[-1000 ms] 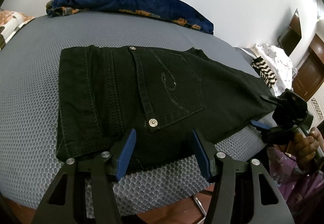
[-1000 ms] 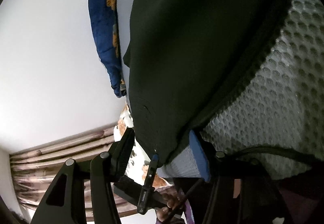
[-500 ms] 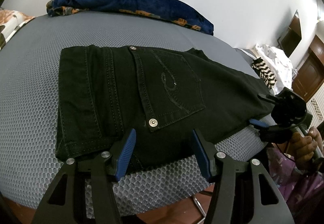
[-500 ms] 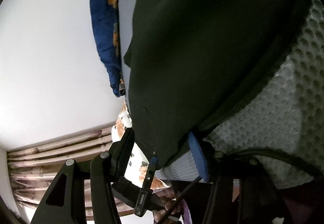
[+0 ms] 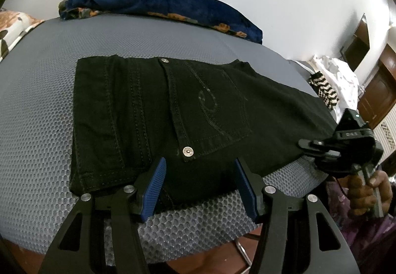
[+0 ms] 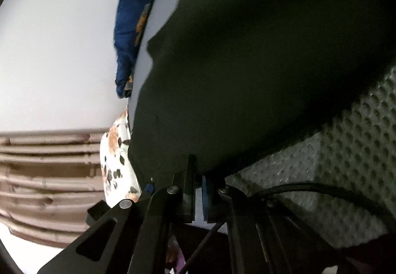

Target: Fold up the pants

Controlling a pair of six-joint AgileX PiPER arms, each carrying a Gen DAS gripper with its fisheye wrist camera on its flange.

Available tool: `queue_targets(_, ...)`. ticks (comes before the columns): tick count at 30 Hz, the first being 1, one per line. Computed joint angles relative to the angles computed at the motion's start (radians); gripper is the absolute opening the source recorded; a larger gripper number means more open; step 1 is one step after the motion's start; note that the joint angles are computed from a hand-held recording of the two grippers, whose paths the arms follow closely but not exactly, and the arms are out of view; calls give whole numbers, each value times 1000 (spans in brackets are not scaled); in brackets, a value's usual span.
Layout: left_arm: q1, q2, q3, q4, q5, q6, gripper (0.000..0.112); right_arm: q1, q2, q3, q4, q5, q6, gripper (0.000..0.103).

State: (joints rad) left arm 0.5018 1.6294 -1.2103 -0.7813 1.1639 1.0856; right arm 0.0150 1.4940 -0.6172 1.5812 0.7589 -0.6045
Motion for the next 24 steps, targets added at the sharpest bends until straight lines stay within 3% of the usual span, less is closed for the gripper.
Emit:
queue_targets(4,0,-4,-3,3,-12,3,58,-8,-7,-6,-59,13,45,5)
queue_targets(6,-2,-1,1,5,-20,10,58,-34,53,16,21,63,-15,1)
queue_targets(8,-11,-11,11,12,-36,24,58,-67,86,30,59,123,-35,3)
queue_targets(10,-21,-18,21,16,-54,28,58,-90,88,20,31,168,-7,16)
queue_targets(12,-26,-21,21,20,-61,25,58,-123,70,-28,-101,243,71,51)
queue_targets(13,-30,-25,21,23,-66,23,58,-133,59,-71,-201,290,131,53)
queue_targets(14,-27,-30,24,20,-68,25,58,-146,55,-123,-272,377,152,53)
queue_targets(16,-29,-34,33,15,-81,34,58,-174,18,-229,-359,460,159,52)
queue_targets(18,-34,-32,41,20,-95,38,58,-170,-9,-429,-514,449,160,52)
queue_targets(19,-37,-38,48,20,-103,39,58,-147,-4,-529,-594,404,132,52)
queue_targets(22,-44,-39,41,36,-108,24,58,-62,109,-790,-832,336,64,48)
queue_targets(24,-47,-39,37,43,-108,12,58,-40,249,-960,-884,368,1,39)
